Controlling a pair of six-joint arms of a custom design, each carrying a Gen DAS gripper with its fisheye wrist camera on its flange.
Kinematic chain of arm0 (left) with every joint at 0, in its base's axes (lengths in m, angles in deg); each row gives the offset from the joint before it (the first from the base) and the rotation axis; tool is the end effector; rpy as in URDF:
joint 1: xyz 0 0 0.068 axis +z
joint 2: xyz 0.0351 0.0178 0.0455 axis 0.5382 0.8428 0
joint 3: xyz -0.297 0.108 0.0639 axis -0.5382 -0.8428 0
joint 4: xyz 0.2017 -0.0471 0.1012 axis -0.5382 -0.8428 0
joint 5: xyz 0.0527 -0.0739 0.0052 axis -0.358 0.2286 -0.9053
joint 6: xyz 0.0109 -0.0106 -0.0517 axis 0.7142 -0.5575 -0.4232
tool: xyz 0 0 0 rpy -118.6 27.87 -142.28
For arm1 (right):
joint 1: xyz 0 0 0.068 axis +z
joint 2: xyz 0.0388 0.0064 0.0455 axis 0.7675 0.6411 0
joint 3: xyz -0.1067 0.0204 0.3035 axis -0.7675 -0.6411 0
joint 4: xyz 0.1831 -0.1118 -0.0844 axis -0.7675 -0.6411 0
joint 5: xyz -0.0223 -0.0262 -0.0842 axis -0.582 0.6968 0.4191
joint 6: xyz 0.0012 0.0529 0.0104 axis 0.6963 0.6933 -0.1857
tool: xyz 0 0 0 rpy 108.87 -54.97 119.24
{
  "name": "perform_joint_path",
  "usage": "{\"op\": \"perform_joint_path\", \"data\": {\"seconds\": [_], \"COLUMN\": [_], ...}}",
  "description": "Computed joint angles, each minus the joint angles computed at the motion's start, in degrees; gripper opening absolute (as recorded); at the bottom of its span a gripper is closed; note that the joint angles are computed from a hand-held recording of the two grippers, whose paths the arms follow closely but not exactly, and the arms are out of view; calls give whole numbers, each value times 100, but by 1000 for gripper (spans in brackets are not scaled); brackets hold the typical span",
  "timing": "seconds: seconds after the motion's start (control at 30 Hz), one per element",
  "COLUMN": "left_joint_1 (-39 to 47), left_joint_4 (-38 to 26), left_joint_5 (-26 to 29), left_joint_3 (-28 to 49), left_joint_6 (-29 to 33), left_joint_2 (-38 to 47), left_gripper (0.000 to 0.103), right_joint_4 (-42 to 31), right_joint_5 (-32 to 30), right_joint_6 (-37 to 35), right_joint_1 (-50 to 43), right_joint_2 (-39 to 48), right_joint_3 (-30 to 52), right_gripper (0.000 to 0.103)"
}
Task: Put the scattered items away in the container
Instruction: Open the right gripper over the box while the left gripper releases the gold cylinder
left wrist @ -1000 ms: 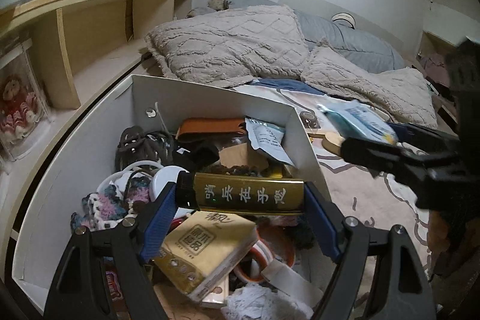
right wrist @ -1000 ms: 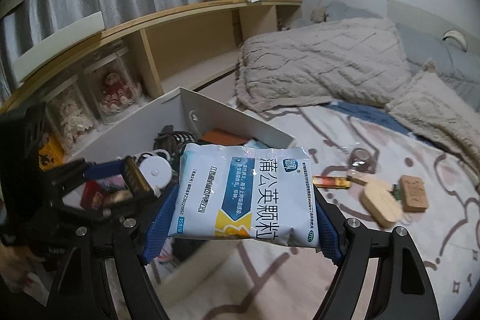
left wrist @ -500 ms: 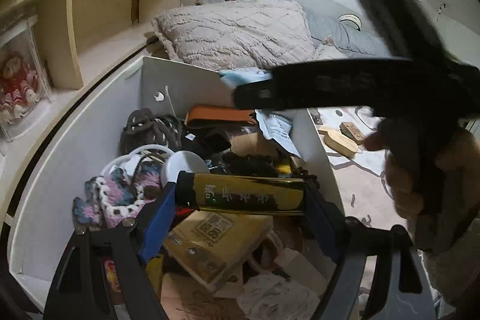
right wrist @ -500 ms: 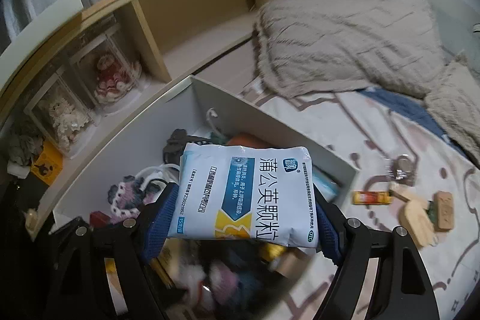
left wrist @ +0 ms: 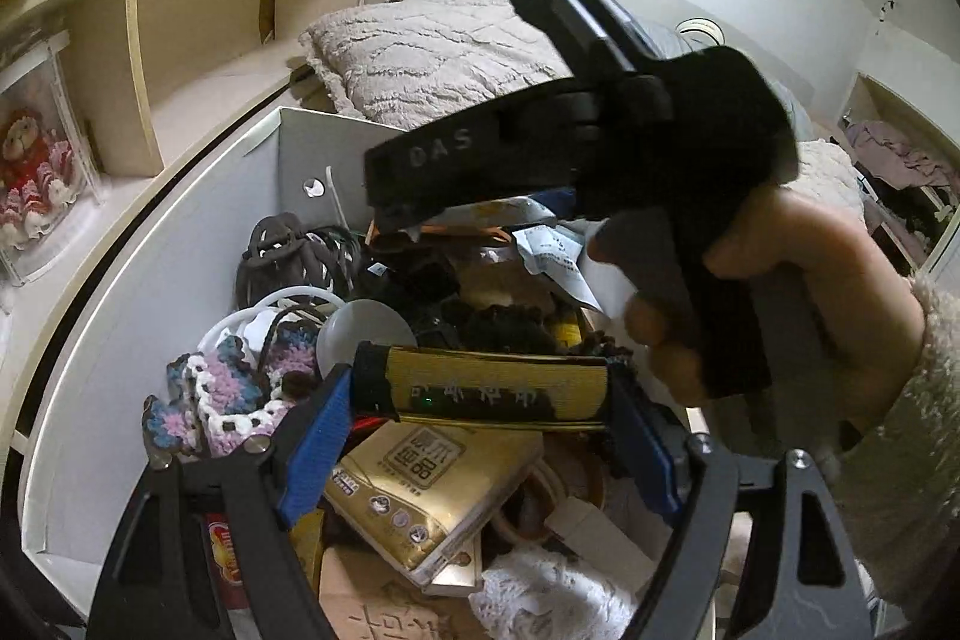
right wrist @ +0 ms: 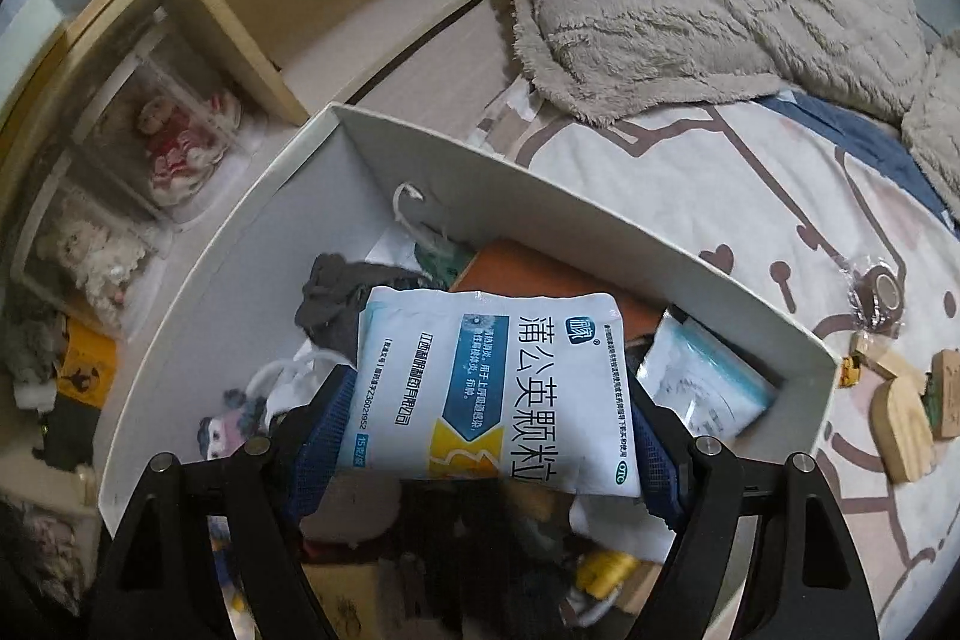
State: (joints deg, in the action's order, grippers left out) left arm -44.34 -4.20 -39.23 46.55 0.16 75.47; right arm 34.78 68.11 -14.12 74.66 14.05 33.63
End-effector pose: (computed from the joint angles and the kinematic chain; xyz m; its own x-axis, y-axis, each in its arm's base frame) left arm 0.0827 -0.2670 0.3343 -0.7210 0.0605 -0.6903 0.2464 0.9534 -0.1739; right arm 0.2573 0.1243 0.3221 -0.8994 -0.0927 -0.4271 -0.2337 0.9279 0.2906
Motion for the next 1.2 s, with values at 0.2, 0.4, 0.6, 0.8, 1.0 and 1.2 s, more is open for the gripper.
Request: {"op": "perform_joint_path", "data": {"seconds": [0.2, 0.4, 0.6, 0.8, 1.0, 1.2], "left_joint_1": [60, 189, 379, 766, 1208, 1599], "left_joint_4": [-188, -261, -259, -345, -467, -622], "left_joint_5": [6, 117, 264, 408, 609, 853], "left_joint_3": [106, 173, 234, 343, 656, 1098], "left_joint_6": [-57, -121, -211, -371, -526, -634], "left_joint_2": [103, 150, 80, -12, 110, 456], "left_gripper": [82, 82, 82, 82, 82, 82], "right_joint_4": [325, 397, 403, 244, 153, 132], "right_joint_5": [-144, -599, -1367, -2046, -2136, -2325], "right_joint_6": [-38, -364, -567, -1099, -1691, -1992], "right_joint_1": [-129, -476, -1030, -1939, -2509, -2575], "right_joint_2": [-147, -642, -1258, -1904, -2431, -2922], "right_joint_3": [-310, -605, -886, -1164, -1471, -1763], "right_gripper": [100, 100, 100, 100, 100, 100]}}
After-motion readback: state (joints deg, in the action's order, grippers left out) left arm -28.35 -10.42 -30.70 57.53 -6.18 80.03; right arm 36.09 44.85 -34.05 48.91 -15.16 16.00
